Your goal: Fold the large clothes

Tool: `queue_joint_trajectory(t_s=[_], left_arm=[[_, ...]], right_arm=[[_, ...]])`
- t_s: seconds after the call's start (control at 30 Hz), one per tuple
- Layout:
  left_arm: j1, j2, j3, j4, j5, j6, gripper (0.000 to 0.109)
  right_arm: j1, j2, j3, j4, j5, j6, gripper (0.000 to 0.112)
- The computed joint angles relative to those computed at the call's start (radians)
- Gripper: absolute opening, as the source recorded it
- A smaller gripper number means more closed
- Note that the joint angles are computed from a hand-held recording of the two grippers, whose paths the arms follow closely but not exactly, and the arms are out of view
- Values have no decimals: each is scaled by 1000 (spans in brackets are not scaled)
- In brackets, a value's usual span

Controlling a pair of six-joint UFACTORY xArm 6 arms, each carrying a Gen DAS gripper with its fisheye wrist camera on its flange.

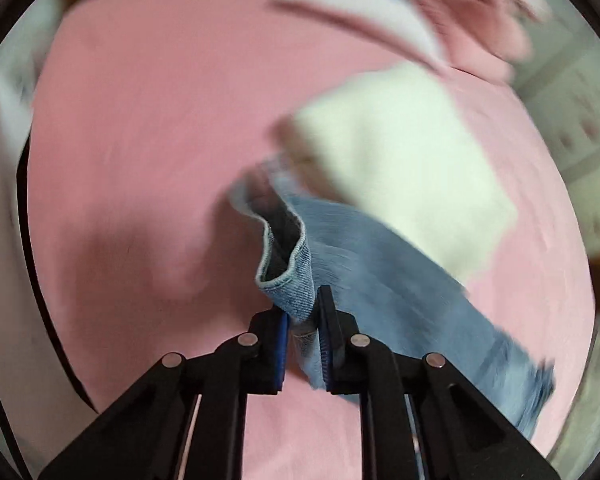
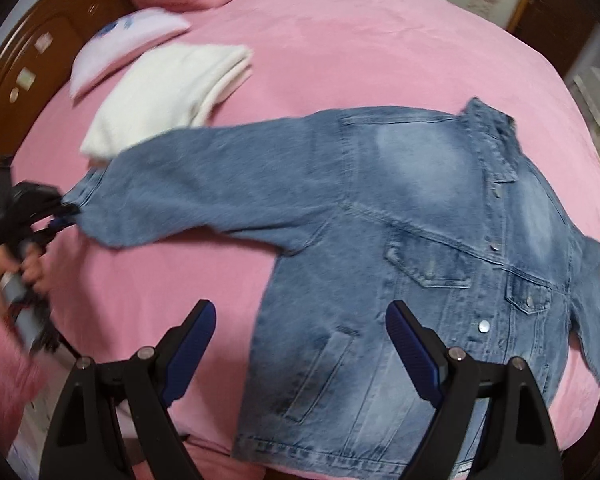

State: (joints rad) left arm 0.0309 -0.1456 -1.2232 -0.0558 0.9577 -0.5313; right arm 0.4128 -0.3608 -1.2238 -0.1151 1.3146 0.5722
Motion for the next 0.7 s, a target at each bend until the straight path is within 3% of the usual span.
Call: queue_joint_trajectory(t_s=[0.13,0.3,0.43,0.6,0.7], left_arm=[[-156,21,-165,26,56,-7,10],[-393,99,-372,83,-25,-39,10],[-589,208,-542,115,-71,-98,10],[-795,451,-784,37,-80,-109,10],[-873,685,-1059,-38,79,-117,11]], right_arm=[[-81,-104,77,12,-22,5,87],[-233,-258,177,80,-29,-45,87],[-403,-385,240,108,-38,-175,87],[-782,-481,320,222,-85,-447,87],[-1011,-468,369,303,-121,-588,87]])
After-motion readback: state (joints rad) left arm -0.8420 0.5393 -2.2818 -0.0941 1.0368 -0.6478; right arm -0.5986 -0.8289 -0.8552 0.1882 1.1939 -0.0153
